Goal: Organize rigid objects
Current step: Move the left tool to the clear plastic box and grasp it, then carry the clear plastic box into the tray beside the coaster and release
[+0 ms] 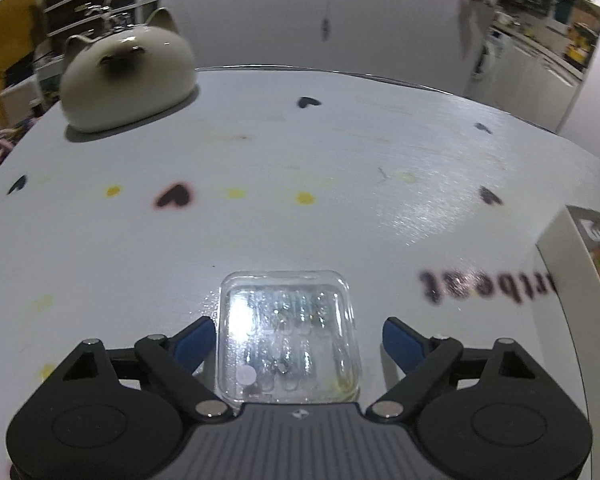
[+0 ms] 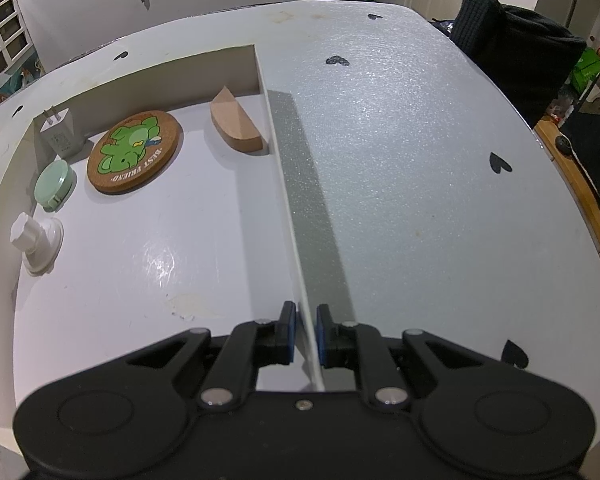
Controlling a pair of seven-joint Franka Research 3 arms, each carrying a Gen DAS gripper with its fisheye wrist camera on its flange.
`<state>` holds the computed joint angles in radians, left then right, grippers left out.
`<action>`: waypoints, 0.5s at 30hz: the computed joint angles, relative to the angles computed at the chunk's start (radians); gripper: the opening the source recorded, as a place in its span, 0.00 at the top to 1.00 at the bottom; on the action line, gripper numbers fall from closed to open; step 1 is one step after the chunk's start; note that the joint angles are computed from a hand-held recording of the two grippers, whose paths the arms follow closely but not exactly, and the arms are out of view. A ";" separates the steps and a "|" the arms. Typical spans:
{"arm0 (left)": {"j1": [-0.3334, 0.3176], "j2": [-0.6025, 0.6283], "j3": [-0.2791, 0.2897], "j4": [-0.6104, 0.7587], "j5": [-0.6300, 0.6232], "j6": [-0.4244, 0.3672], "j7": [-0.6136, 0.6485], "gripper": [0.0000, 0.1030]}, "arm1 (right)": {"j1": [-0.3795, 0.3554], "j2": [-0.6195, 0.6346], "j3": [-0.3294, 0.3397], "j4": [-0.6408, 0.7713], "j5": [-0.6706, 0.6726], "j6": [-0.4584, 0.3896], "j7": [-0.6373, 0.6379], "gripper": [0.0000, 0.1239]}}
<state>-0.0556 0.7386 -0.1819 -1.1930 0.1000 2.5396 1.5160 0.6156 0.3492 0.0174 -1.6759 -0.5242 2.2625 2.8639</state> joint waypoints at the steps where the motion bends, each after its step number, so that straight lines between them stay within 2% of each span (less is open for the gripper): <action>1: -0.016 0.002 0.020 0.007 0.012 -0.004 -0.035 0.17 | 0.000 0.000 0.000 0.000 0.000 0.000 0.000 0.90; 8: -0.091 0.027 0.094 0.070 0.129 -0.069 -0.193 0.23 | 0.002 -0.001 -0.002 -0.002 -0.004 0.001 0.009 0.90; 11: -0.088 0.024 0.089 0.061 0.149 -0.056 -0.217 0.28 | 0.003 -0.001 -0.002 -0.002 -0.007 -0.002 0.014 0.90; 15: -0.078 0.005 0.081 0.019 0.162 -0.016 -0.227 0.28 | 0.003 -0.001 -0.001 -0.002 -0.009 -0.002 0.015 0.90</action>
